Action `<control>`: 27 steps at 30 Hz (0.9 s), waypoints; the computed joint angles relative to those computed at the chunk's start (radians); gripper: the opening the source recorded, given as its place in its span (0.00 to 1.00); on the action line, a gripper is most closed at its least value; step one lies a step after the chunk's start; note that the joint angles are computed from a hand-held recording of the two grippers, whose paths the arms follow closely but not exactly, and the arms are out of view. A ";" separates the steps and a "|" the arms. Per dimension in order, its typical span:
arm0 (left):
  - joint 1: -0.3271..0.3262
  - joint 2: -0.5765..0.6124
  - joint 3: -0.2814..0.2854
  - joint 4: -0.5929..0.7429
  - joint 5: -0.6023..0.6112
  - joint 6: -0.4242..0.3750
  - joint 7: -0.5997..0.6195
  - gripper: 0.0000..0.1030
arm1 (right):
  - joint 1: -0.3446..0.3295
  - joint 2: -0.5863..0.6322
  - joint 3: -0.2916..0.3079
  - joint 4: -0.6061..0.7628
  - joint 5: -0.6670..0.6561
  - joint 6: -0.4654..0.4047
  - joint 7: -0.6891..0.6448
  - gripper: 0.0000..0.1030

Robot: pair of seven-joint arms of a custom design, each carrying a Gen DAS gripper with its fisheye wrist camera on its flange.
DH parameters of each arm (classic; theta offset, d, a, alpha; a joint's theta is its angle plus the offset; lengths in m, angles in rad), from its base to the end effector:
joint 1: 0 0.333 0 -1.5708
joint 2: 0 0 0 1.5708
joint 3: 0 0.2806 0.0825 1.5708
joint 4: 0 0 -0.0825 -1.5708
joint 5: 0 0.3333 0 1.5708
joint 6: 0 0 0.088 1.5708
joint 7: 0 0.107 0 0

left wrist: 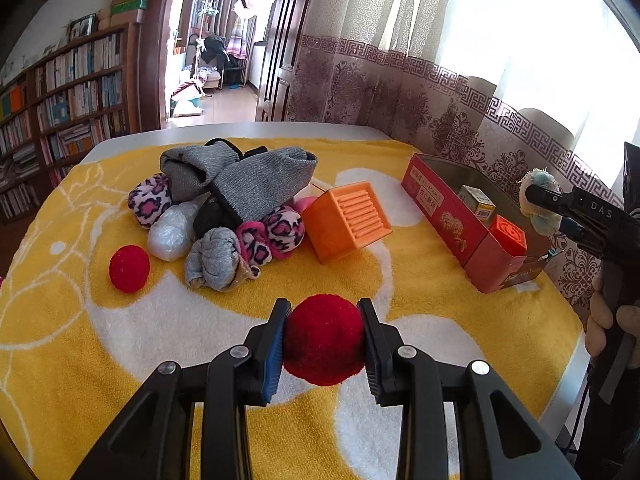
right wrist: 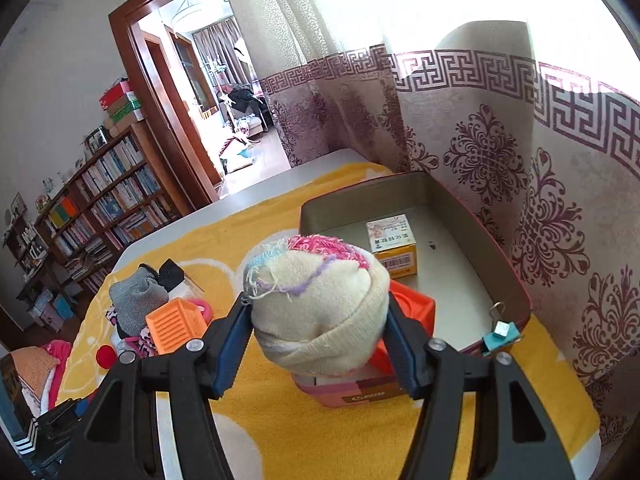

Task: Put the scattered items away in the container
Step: 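Drop the yarn ball into the tin with the right gripper while the left drops the red ball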

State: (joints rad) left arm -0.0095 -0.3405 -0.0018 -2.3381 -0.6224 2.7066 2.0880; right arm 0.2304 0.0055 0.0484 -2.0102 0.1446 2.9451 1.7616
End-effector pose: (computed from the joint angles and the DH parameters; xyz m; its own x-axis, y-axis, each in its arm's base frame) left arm 0.4556 0.0150 0.5323 -0.1415 -0.9662 0.2153 -0.7185 -0.0494 -0.6938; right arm 0.5395 0.1446 0.5500 0.0932 -0.9560 -0.2782 -0.6392 0.1568 -0.7529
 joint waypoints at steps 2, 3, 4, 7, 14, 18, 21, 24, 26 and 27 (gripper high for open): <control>-0.014 0.009 -0.006 0.022 -0.002 -0.008 0.011 0.34 | -0.018 0.002 -0.018 0.003 -0.093 0.017 0.083 0.64; -0.021 0.013 -0.009 0.032 -0.005 -0.011 0.016 0.34 | -0.025 0.008 -0.025 0.014 -0.131 0.013 0.116 0.64; -0.028 0.017 -0.013 0.042 -0.007 -0.011 0.021 0.34 | -0.033 0.018 -0.029 0.029 -0.143 0.007 0.131 0.64; -0.045 0.028 -0.024 0.067 -0.013 -0.016 0.034 0.34 | -0.053 0.056 -0.037 0.076 -0.167 -0.022 0.166 0.64; -0.059 0.060 -0.049 0.116 0.012 -0.026 0.024 0.34 | -0.060 0.119 -0.053 0.133 -0.305 -0.057 0.293 0.65; -0.063 0.085 -0.061 0.149 0.027 -0.023 0.015 0.34 | -0.073 0.135 -0.040 0.141 -0.295 -0.061 0.296 0.67; -0.068 0.108 -0.070 0.175 0.035 -0.023 0.010 0.34 | -0.072 0.132 -0.049 0.129 -0.318 -0.040 0.330 0.70; -0.074 0.136 -0.082 0.207 0.047 -0.021 0.001 0.34 | -0.066 0.125 -0.068 0.120 -0.385 -0.014 0.390 0.76; -0.077 0.156 -0.086 0.233 0.048 -0.028 0.001 0.34 | -0.059 0.119 -0.085 0.112 -0.446 0.006 0.453 0.76; -0.079 0.170 -0.090 0.250 0.049 -0.029 0.000 0.34 | -0.057 0.118 -0.091 0.111 -0.475 0.012 0.482 0.76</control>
